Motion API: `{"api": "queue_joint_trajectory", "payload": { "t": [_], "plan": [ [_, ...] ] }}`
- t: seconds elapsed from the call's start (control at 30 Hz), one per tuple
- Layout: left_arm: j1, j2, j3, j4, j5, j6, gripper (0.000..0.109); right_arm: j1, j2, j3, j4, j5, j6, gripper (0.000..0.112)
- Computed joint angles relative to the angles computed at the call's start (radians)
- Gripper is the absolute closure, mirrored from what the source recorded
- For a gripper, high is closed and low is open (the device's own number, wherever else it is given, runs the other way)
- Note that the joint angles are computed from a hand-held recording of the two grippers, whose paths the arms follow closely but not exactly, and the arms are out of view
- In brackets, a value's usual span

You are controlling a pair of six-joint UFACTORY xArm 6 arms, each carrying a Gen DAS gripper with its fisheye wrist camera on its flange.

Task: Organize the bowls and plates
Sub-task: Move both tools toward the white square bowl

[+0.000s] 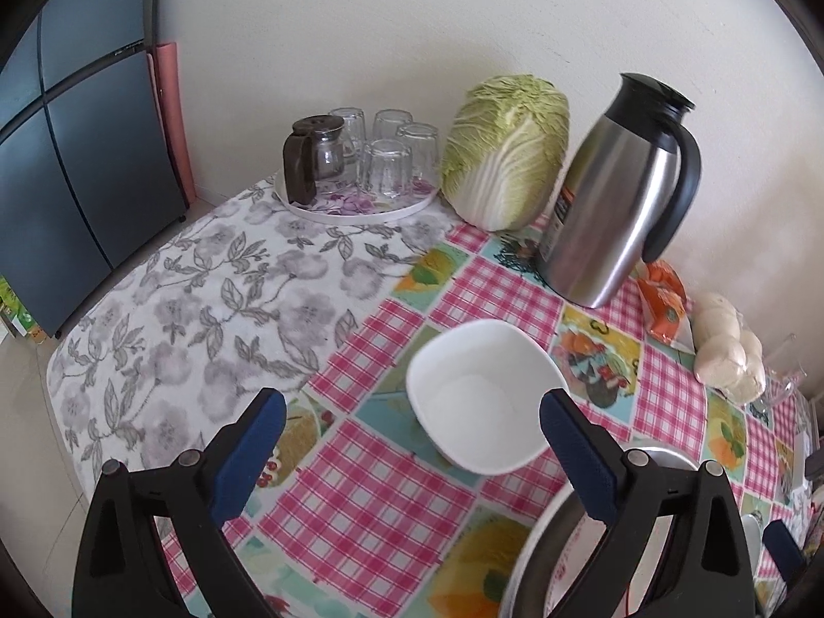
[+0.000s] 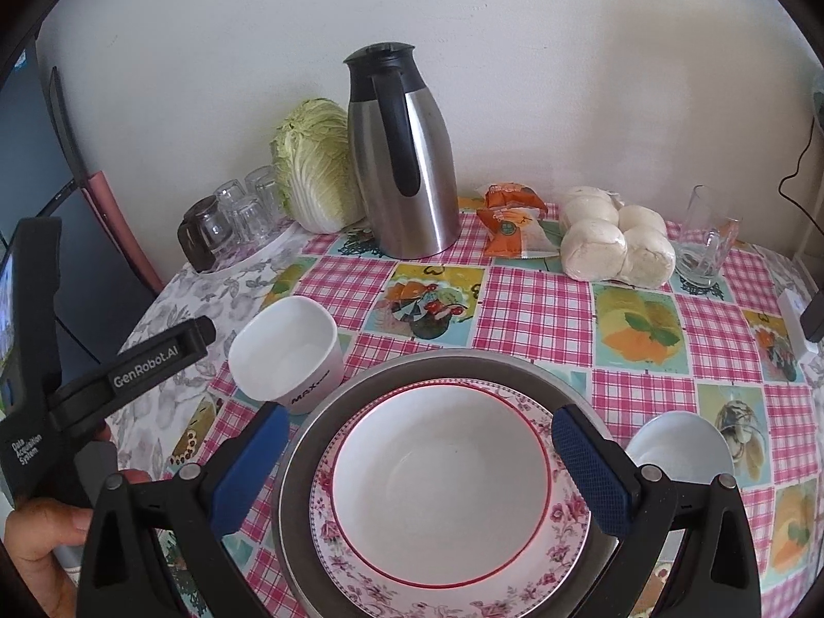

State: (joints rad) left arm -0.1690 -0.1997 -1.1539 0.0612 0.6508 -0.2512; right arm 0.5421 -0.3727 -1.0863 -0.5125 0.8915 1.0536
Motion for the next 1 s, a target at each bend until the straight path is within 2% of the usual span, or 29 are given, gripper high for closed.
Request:
{"api": "queue_joint_trajectory", "payload": {
  "t": [0.27, 0.57, 0.8, 0.9, 1.0],
  "plan": [
    [0.046, 0.057, -0.035, -0.042, -0.024, 0.014, 0.008, 0.014, 0.077, -0.038, 0.014, -0.022, -0.004, 0.009],
    [0.092, 0.094, -0.054, -0.063, -0.061, 0.042, 0.008, 0.038, 0.151, -0.079, -0.036, -0.035, 0.025, 0.009],
    [0.109, 0.12, -0.059, -0.161, -0.057, 0.13, 0.008, 0.036, 0.182, -0.096, -0.067, -0.029, 0.093, 0.009],
    [0.112, 0.135, -0.066, -0.228, -0.063, 0.193, 0.008, 0.022, 0.179, -0.087, -0.032, -0.06, 0.094, 0.009],
    [0.121, 0.161, -0.099, -0.301, -0.028, 0.254, 0.007, 0.022, 0.197, -0.108, -0.019, -0.048, 0.079, 0.009]
  ]
}}
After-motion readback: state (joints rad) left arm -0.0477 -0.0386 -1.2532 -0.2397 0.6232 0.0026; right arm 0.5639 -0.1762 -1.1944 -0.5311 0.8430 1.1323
